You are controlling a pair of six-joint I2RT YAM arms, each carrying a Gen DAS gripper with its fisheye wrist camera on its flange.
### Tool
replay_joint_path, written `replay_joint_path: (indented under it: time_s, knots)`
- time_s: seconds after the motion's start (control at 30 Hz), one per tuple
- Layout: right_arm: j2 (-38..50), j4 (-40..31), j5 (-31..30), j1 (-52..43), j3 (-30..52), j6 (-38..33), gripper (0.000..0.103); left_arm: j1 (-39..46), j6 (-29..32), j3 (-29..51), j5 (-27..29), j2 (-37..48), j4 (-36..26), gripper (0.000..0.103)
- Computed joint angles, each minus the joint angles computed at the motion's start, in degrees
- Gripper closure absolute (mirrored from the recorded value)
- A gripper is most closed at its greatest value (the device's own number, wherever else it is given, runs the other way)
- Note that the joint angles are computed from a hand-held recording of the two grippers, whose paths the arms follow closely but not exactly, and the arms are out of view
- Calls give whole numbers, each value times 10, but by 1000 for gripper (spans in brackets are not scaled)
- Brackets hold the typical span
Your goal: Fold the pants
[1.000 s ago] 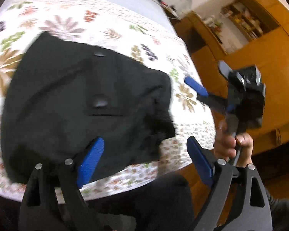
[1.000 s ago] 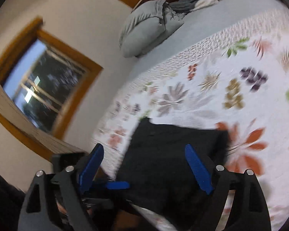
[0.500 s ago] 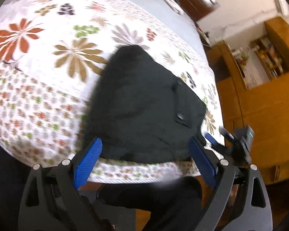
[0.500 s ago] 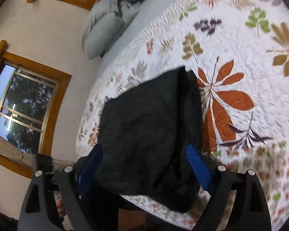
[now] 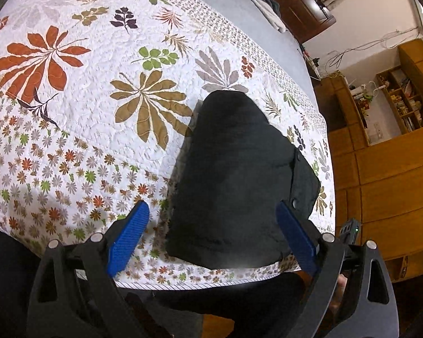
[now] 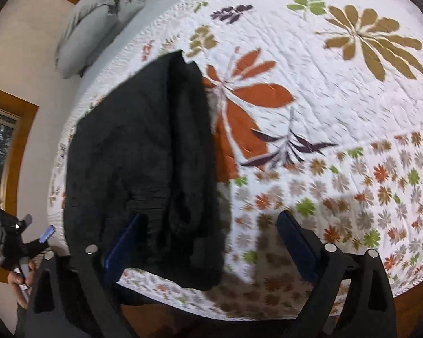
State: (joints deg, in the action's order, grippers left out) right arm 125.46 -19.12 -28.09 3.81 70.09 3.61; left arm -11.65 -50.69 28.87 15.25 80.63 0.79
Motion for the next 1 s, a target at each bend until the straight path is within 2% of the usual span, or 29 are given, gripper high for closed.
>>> replay_joint_path:
  time_s: [0.07, 0.13, 0.23, 0.27, 0.4, 0.47, 0.57, 0.7, 0.77, 0.83, 0.9, 1.0]
  knots:
    - [-6, -19, -2, -3, 7, -4, 7, 8, 9, 5, 8, 23, 9, 12]
    - [-21, -21, -40, -18, 13, 8, 8, 16, 23, 16, 15, 51, 17, 12]
    - [-43, 12, -135, -32, 25, 52, 8, 27, 43, 39, 26, 99, 25, 12]
    - [-39, 35, -185, -34, 38, 79, 8, 31, 47, 46, 30, 112, 27, 12]
    - [37, 38, -280, -18, 133, 132, 8, 41, 65, 82, 41, 168, 30, 12]
    - [92, -13, -256, -8, 202, 121, 8, 46, 74, 100, 46, 192, 27, 12]
    - [146, -52, -241, -11, 246, 103, 9, 55, 92, 130, 63, 229, 24, 12]
    - [130, -51, -287, -34, 224, 80, 7, 83, 134, 181, 139, 292, 19, 12]
    - [131, -99, -287, -48, 239, 36, 3, 103, 156, 217, 194, 334, 7, 12]
    - [162, -208, -283, -62, 295, -40, 3, 118, 173, 254, 238, 374, -7, 12]
    - [228, -334, -283, -69, 387, -97, 3, 130, 198, 299, 290, 420, -32, 12]
    - [318, -485, -317, -76, 501, -180, 3, 135, 219, 352, 355, 478, -60, 12]
